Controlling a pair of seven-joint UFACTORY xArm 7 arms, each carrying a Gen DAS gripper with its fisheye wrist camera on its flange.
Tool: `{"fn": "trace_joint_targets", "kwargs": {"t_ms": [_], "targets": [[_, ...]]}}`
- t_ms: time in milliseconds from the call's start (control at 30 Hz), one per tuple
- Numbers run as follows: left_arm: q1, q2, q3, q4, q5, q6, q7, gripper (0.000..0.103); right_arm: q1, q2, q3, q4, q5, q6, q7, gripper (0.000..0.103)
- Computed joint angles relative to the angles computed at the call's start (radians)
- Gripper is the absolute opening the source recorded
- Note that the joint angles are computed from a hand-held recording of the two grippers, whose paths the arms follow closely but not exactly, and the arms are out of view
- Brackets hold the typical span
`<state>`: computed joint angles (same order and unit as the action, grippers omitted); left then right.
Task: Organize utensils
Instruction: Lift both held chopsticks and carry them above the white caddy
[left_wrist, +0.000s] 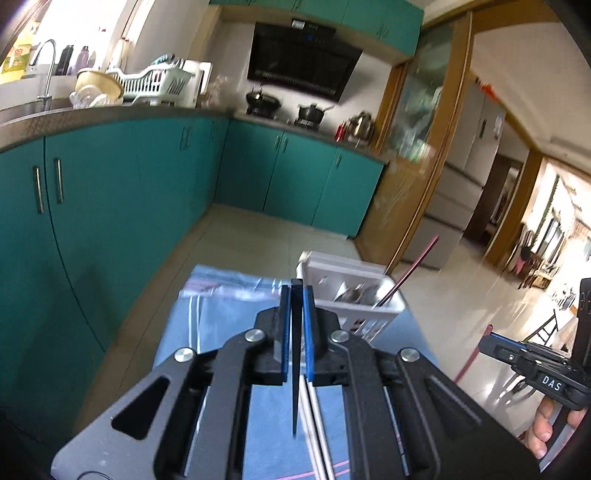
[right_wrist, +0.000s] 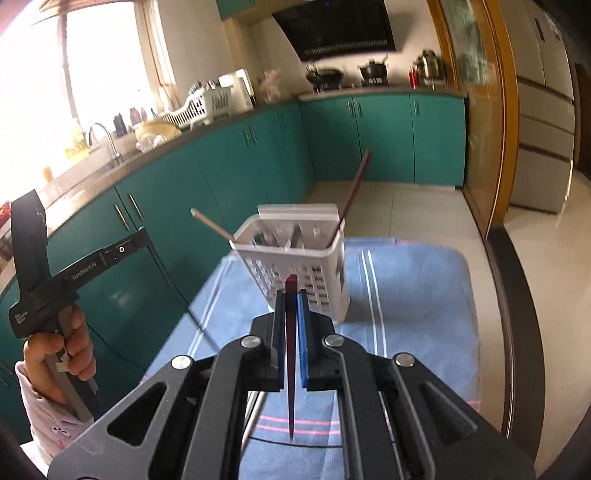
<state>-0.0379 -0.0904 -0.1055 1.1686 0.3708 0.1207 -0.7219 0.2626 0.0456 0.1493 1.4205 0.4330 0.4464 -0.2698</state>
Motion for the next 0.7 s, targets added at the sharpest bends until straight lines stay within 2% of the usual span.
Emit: {"fn": "trace_joint_targets", "kwargs": {"t_ms": [133,300,400,467,533,600,700], "targets": [[0.007,-0.011,0.003,0.007,-0.007,-0.030,-0.006,0.006,0.002,0.001,0.000,0.032,-0.015,-0.018,0.010,0.007],[-0.036,-0.024,0.038,0.019,-0.173,-0.047,0.145,0.006,0.000,0.026,-0.001,0.095,-0.053,-0.006,0.022,0.007],[-0.048,-0.039,0.050,0.015,-0.250,-0.091,0.201,0.006,-0.002,0.063,0.002,0.156,-0.079,0.018,0.031,0.007],[-0.067,-0.039,0.065,0.017,-0.316,-0.128,0.239,0.006,-0.012,0.082,0.011,0.195,-0.048,0.034,0.007,0.007],[-0.153,-0.030,0.135,0.034,-0.455,-0.162,0.351,0.006,-0.021,0.105,0.019,0.248,-0.020,0.050,-0.008,0.007],[-0.180,-0.024,0.158,0.058,-0.535,-0.183,0.405,0.006,-0.027,0.122,0.024,0.296,-0.003,0.055,-0.017,0.007],[-0.110,-0.002,0.107,0.092,-0.536,-0.227,0.363,0.006,-0.036,0.144,0.030,0.368,0.020,0.034,-0.027,0.007]]}}
